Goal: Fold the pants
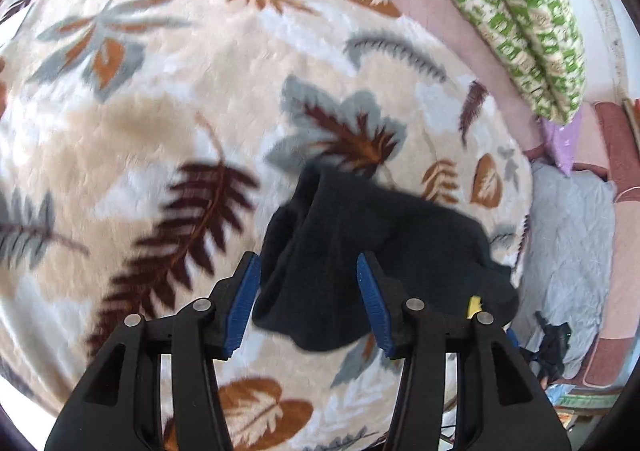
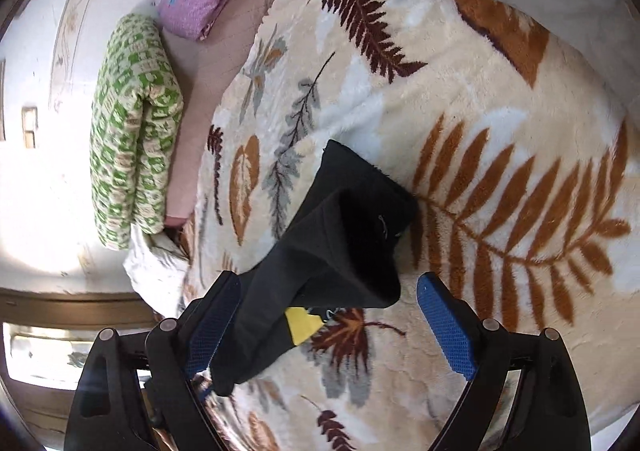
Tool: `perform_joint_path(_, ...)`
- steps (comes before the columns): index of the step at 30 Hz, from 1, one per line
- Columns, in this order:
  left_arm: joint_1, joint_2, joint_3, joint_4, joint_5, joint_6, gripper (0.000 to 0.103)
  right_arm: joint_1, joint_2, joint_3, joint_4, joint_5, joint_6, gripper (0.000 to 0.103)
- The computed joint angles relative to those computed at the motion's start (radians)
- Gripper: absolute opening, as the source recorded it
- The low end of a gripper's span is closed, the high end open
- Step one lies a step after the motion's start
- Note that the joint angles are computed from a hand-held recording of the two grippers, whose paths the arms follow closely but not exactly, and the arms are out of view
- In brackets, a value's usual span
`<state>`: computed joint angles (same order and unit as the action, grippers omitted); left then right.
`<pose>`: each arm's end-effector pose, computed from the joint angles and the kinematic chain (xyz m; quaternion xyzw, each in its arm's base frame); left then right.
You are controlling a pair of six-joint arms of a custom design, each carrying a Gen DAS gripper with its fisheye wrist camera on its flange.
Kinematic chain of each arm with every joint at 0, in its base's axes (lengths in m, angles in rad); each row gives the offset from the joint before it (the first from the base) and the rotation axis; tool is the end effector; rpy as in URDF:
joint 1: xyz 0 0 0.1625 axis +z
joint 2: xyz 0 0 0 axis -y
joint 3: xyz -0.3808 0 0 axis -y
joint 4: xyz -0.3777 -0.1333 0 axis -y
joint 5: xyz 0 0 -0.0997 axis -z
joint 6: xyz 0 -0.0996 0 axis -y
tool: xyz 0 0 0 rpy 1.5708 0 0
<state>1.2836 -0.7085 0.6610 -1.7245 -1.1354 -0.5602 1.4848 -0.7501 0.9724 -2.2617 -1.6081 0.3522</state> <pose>-0.0534 -0.7998 0.3597 -0.1537 0.9595 -0.1777 0.1556 0.0620 -0.7892 0.2951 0.2156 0.9483 -0.2325 0.0128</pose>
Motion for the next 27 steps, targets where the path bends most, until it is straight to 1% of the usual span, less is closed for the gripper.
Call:
perform_joint_path(1,0.008,0.013,-0.021,0.0,-0.028,0.022,0.056,0.003,-0.003,0.008,0.0,-0.01,-0.01,0.092)
perform_joint_path(2,0.013,0.037,-0.059,0.031,-0.04,0.033,0.058,0.008,0.004,0.0,0.009,-0.024,-0.027,0.092)
perform_joint_path(3,0.013,0.063,-0.101,0.074,-0.033,0.038,0.058,0.012,0.005,-0.003,0.014,-0.041,-0.049,0.092)
perform_joint_path(5,0.01,0.105,-0.166,0.147,-0.01,0.061,0.058,0.028,0.027,-0.036,0.032,-0.107,-0.104,0.091)
perform_joint_path(6,0.01,0.105,-0.16,0.144,-0.008,0.074,0.058,0.037,0.038,-0.051,0.036,-0.146,-0.131,0.091)
perform_joint_path(7,0.012,0.101,-0.148,0.131,-0.02,0.089,0.058,0.049,0.054,-0.074,0.046,-0.203,-0.168,0.091)
perform_joint_path(9,0.022,0.095,-0.132,0.101,-0.081,0.113,0.058,0.059,0.071,-0.101,0.057,-0.256,-0.205,0.091)
perform_joint_path(10,0.024,0.089,-0.117,0.083,-0.103,0.126,0.058,0.06,0.08,-0.118,0.069,-0.268,-0.216,0.091)
perform_joint_path(13,0.022,0.081,-0.095,0.057,-0.128,0.162,0.058,0.051,0.095,-0.154,0.093,-0.249,-0.216,0.091)
perform_joint_path(14,0.022,0.067,-0.064,0.022,-0.138,0.176,0.058,0.051,0.107,-0.174,0.1,-0.247,-0.216,0.091)
perform_joint_path(16,0.025,0.054,-0.036,-0.009,-0.176,0.193,0.058,0.05,0.126,-0.205,0.109,-0.251,-0.226,0.091)
perform_joint_path(17,0.026,0.053,-0.032,-0.013,-0.192,0.202,0.058,0.047,0.14,-0.231,0.132,-0.239,-0.236,0.09)
perform_joint_path(19,0.024,0.058,-0.03,-0.009,-0.189,0.21,0.058,0.046,0.162,-0.269,0.155,-0.21,-0.253,0.087)
perform_joint_path(21,0.025,0.063,-0.036,0.002,-0.193,0.213,0.058,0.047,0.179,-0.297,0.171,-0.184,-0.28,0.077)
perform_joint_path(22,0.027,0.068,-0.04,0.005,-0.195,0.206,0.058,0.046,0.187,-0.312,0.187,-0.17,-0.286,0.075)
perform_joint_path(23,0.029,0.068,-0.038,0.001,-0.195,0.201,0.058,0.045,0.199,-0.337,0.218,-0.155,-0.291,0.066)
perform_joint_path(24,0.031,0.065,-0.029,-0.01,-0.195,0.193,0.058,0.047,0.209,-0.354,0.237,-0.154,-0.294,0.051)
perform_joint_path(25,0.033,0.059,-0.015,-0.028,-0.194,0.184,0.057,0.049,0.22,-0.371,0.252,-0.157,-0.303,0.045)
perform_joint_path(26,0.034,0.05,0.005,-0.049,-0.192,0.174,0.055,0.052,0.232,-0.393,0.271,-0.164,-0.315,0.03)
perform_joint_path(27,0.033,0.039,0.029,-0.075,-0.183,0.166,0.051,0.055,0.234,-0.394,0.266,-0.174,-0.325,0.015)
